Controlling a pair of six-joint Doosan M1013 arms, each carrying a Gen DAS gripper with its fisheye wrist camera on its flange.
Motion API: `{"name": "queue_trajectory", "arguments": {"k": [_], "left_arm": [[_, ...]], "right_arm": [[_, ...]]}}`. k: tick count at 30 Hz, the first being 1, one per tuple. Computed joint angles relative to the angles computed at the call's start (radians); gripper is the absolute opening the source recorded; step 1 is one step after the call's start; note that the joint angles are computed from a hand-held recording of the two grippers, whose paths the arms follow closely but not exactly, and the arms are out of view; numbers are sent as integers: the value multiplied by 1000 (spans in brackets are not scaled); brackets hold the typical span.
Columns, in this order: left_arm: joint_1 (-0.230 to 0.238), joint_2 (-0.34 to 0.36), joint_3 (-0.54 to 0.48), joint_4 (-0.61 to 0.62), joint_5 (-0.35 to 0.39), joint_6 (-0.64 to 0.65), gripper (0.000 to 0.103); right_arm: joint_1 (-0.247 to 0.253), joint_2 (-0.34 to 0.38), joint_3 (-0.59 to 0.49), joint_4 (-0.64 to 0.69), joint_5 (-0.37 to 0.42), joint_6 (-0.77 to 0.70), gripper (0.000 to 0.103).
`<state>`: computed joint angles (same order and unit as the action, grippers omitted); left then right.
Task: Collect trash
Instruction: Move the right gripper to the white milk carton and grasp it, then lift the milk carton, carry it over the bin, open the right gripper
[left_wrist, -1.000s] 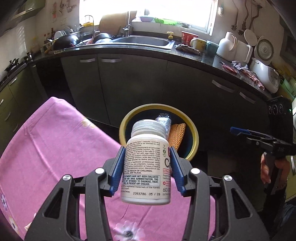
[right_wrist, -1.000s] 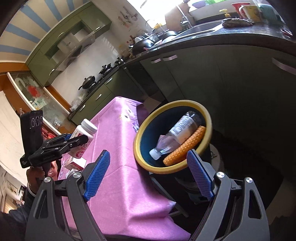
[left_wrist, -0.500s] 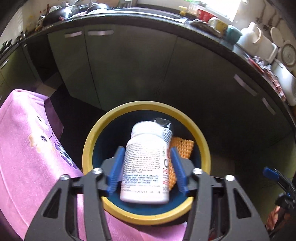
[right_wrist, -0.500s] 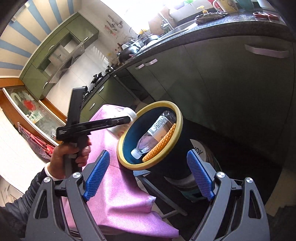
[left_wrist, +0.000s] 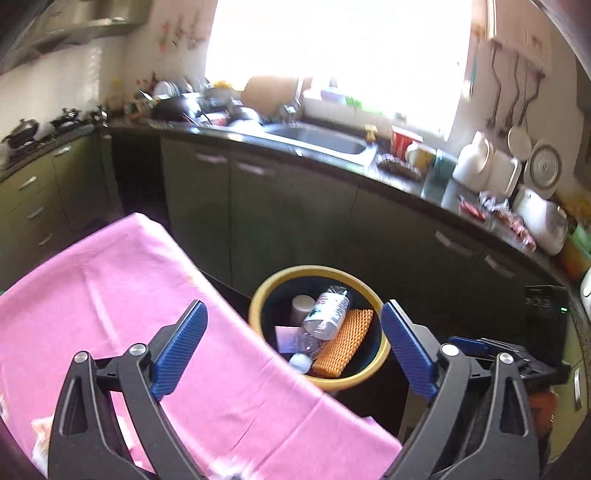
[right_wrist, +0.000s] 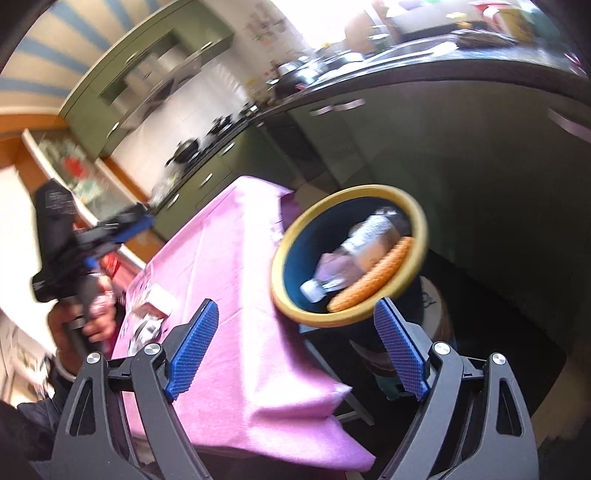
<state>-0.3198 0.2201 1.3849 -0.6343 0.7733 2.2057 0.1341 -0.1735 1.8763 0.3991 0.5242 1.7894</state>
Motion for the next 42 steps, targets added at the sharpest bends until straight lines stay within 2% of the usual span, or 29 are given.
{"name": "queue_trajectory", "arguments": {"k": [5,9,11,18,22,27,34,42], "left_arm": [[90,-153,163,-65,-144,108,96],[175,-240,250,-50,-218,88,96],[214,-276,289,11,-259,29,96],[351,-326,353,94,-272,-134,96],[402,-336,372,122,-262,-220,96],[428,-333,379,120,-251,-265,96],[429,-322,377,103,-236,-239,96],[445,-307,376,80,-215,-230,96]], "right_arm": [[72,69,-90,41,64,-171,87],[138,145,-185,76,137,-349,87],[172,192,-245,79,176,-439,87],[245,375,-461,129,301,-700,88],[274,499,-619,104,426,-776,88],[299,634,-814,33,587,-799,87],[328,758,-989,-56,762,-802,76],[354,819,-1060,-120,833,-803,61]]}}
